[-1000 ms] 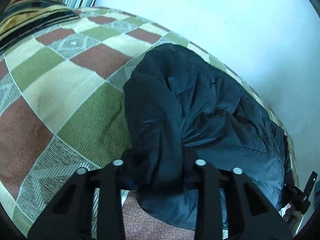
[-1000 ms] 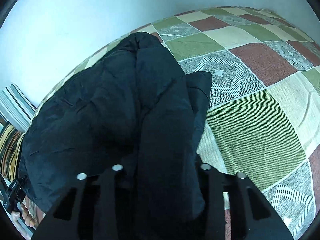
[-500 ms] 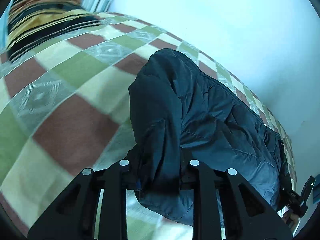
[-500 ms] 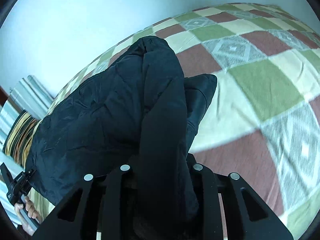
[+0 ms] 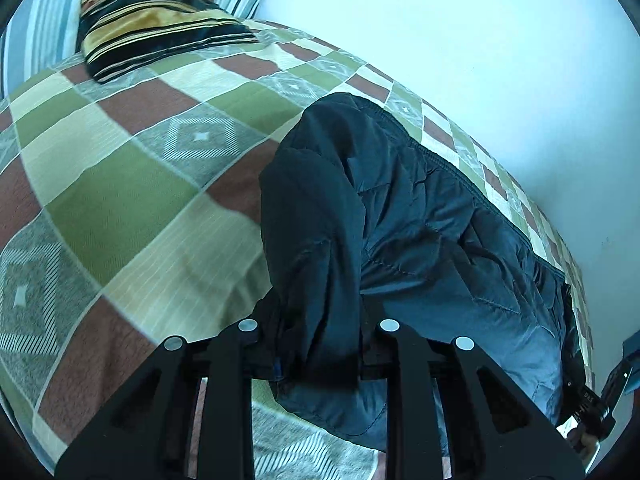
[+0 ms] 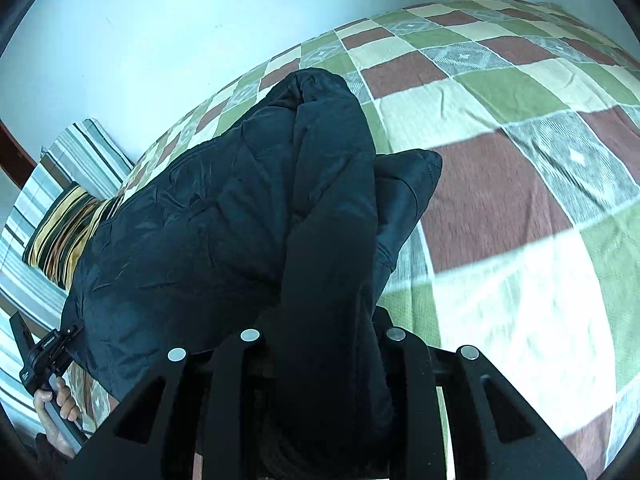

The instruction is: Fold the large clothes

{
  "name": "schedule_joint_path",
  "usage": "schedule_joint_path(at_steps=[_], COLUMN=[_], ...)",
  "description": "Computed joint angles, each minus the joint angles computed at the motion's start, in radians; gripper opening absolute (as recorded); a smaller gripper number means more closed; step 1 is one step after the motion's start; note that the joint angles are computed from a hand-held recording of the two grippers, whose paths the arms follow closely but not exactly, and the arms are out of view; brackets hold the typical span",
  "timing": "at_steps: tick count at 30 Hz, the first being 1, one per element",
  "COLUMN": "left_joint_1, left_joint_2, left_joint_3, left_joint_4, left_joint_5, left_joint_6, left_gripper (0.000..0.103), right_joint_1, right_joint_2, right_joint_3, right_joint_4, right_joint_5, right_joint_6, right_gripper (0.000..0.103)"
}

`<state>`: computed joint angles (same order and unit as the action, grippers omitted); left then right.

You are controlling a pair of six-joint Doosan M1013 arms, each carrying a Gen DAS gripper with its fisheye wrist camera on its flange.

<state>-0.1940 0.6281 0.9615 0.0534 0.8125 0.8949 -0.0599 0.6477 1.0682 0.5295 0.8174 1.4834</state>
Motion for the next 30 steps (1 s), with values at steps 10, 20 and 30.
schedule_joint_path(at_steps=[10, 20, 30], left_joint_1=[0.011, 0.028, 0.044], left_joint_2=[-0.001, -0.037, -0.069], left_joint_3=[0.008, 0.066, 0.106], left_joint_4=[-0.042, -0.115, -0.169], left_joint_5=[0.009, -0.005, -0.01], left_joint_6=[0.034, 0.07, 0.129], left_gripper=[0.033, 0.066, 0.075], right_joint_1=[0.004, 0.009, 0.038], right_joint_2=[-0.008, -0.05, -0.113], right_joint_3=[0.013, 0.056, 0.102], right_joint_4=[-0.028, -0.136, -0.252], right_joint_5=[-0.01, -0.068, -0.19], right_joint_6=[0.018, 0.126, 0.168], right_gripper=[0.032, 0.052, 0.052])
